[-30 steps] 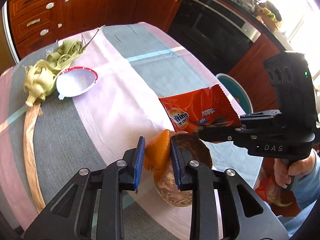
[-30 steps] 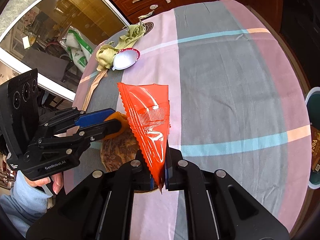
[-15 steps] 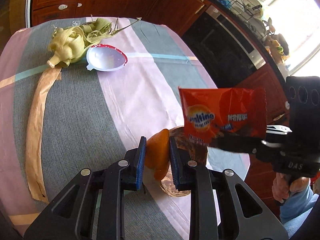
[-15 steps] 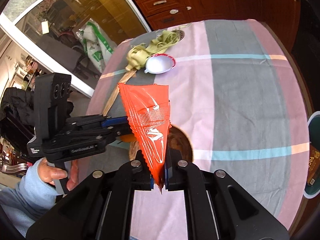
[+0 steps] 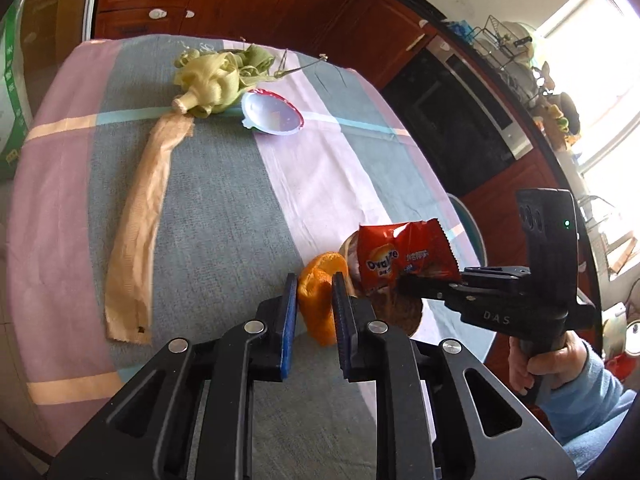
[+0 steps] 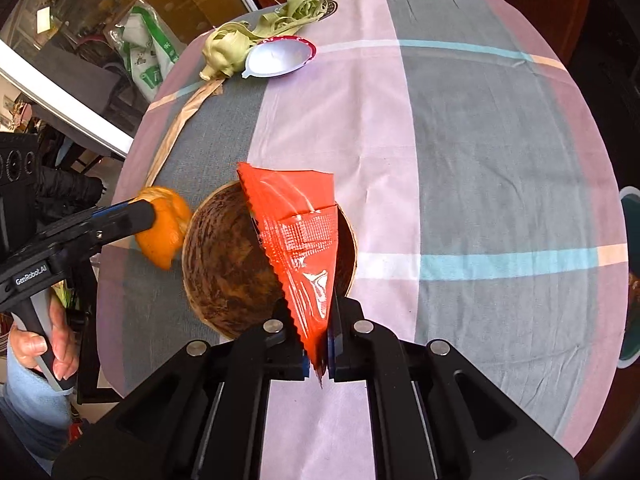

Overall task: Collect trash
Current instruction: 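Grasp the orange peel in the wicker bowl with the left gripper, then lift the orange peel and Ovaltine bag and carry them toward the teal bin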

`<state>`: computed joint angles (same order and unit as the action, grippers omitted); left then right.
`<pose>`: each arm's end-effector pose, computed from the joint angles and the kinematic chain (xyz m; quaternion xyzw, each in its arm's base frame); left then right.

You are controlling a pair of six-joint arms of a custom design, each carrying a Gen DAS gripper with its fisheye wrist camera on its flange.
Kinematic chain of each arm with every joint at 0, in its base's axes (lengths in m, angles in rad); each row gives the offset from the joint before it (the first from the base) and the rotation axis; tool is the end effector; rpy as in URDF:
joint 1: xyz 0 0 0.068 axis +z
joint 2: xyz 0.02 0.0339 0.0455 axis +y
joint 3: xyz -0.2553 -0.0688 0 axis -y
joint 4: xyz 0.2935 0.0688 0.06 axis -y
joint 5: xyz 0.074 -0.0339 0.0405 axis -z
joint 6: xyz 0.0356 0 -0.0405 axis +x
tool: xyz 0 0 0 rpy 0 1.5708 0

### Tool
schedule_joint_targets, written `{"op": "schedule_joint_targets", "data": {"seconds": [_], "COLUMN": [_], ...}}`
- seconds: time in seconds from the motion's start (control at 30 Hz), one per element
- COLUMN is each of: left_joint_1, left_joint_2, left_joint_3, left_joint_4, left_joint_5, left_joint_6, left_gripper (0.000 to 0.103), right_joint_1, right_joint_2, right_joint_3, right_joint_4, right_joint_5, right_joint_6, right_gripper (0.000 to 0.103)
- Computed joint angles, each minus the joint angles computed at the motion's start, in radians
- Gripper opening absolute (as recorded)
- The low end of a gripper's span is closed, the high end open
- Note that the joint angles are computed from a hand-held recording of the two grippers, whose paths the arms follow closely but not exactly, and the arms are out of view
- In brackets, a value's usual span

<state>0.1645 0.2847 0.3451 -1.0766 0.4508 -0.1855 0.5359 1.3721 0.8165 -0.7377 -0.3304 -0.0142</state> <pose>0.1211 0.0044 0.1727 -0.1030 0.9338 -0.2177 0.2646 0.2349 0.1530 0.1564 -0.2872 0.9340 0.1925 0.0898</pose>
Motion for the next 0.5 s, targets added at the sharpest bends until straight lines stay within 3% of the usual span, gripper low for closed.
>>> {"op": "schedule_joint_targets", "data": {"seconds": [0.1,0.3,0.5], "left_joint_1": [0.009,-0.139,-0.387], "left_joint_2": [-0.035,-0.139,-0.16], "left_joint_3": [-0.005,-0.009,0.064], "left_joint_4": [-0.059,-0.105,-0.118], "left_joint_5": [-0.014,-0.15,-0.394], "left_joint_6": [0.038,-0.042,-0.182], "left_gripper": [0.014,0.011,0.011], "right_joint_1": [0.006,0.035,0.027], "right_joint_2": [-0.025,-0.109,-0.206], "right_joint_3": [-0.005,-0.007,-0.011], "right_joint_4": [0.0,-0.028,-0.061], "right_joint_5": [-0.015,-0.026,-0.053], "right_joint_6": [0.007,0.015,0.015], "right_gripper": [0.005,0.005,0.005]}}
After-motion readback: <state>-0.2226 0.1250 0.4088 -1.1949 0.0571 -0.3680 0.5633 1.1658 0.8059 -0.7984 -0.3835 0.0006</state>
